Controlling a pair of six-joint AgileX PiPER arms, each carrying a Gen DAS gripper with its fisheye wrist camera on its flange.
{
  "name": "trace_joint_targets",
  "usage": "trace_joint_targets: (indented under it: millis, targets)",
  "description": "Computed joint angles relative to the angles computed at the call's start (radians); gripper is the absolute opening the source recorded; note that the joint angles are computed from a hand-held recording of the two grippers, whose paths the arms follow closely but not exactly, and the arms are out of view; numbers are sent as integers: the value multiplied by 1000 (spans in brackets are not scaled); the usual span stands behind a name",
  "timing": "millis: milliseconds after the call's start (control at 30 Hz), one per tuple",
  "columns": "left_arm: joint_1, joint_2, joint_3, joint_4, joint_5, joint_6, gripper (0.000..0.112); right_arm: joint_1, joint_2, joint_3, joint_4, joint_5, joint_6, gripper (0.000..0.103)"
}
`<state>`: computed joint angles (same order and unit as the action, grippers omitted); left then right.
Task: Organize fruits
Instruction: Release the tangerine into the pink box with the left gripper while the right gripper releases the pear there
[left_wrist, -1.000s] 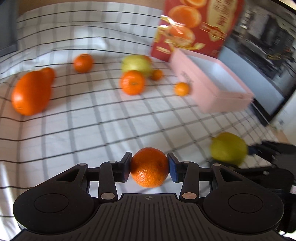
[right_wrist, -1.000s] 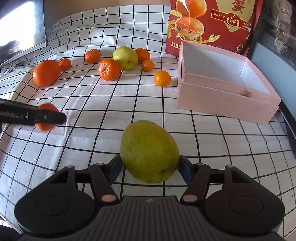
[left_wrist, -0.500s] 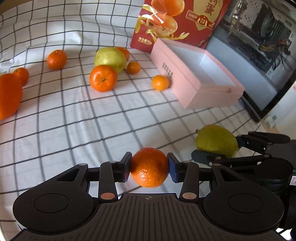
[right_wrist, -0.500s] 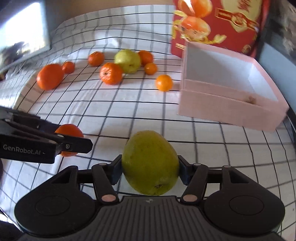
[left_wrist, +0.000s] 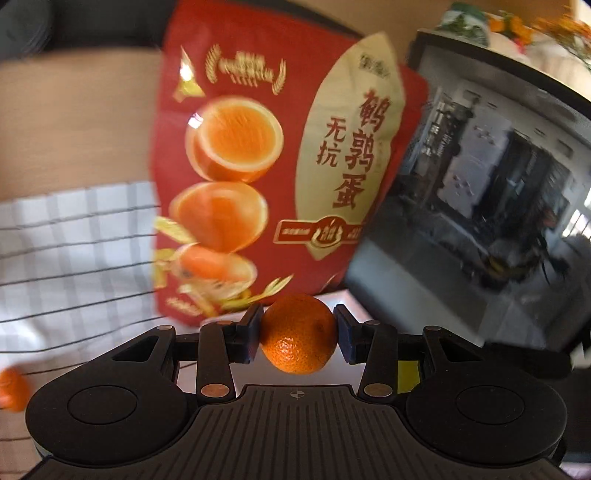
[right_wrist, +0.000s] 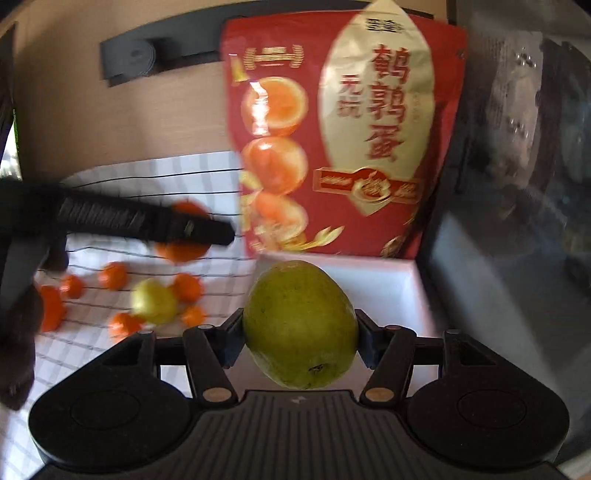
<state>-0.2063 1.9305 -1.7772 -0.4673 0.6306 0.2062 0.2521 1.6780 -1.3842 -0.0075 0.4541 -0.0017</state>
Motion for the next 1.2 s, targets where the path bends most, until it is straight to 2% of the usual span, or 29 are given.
trace_joint_targets:
  millis: [100, 200, 300, 400, 533, 700, 767, 833, 1000, 1067, 1200]
  targets:
    - [-34, 172, -238, 161, 97, -192, 46, -50, 119, -139, 94, 76, -105, 60]
    - [-52, 184, -232, 235, 48, -265, 46, -71, 223, -241, 125, 144, -133, 60]
    - [-42, 96, -81, 199, -43, -247, 46, -79, 295, -293, 160, 186, -165, 60]
    - [-21, -52, 158, 180, -154, -221, 46, -74, 363, -355, 172, 235, -179, 60]
    - [15, -265, 496, 244, -278, -271, 46, -21, 436, -430, 48, 293, -98, 60]
    - [135, -469, 803, 123, -283, -176, 46, 22, 470, -462, -60, 313, -62, 60]
    - [184, -517, 881, 78, -266, -143, 46, 33, 474, -474, -80, 336, -56, 60]
    - [238, -560, 953, -15, -262, -63, 46, 39, 500, -519, -101, 394, -48, 60]
    - [346, -626, 1059, -196, -254, 112, 46, 53, 495, -527, -152, 400, 10, 65]
    - [376, -650, 1091, -247, -251, 184, 46, 48, 462, -490, -150, 374, 17, 67]
    - [382, -670, 1110, -181, -245, 181, 46, 55, 359, -363, -163, 298, 58, 71]
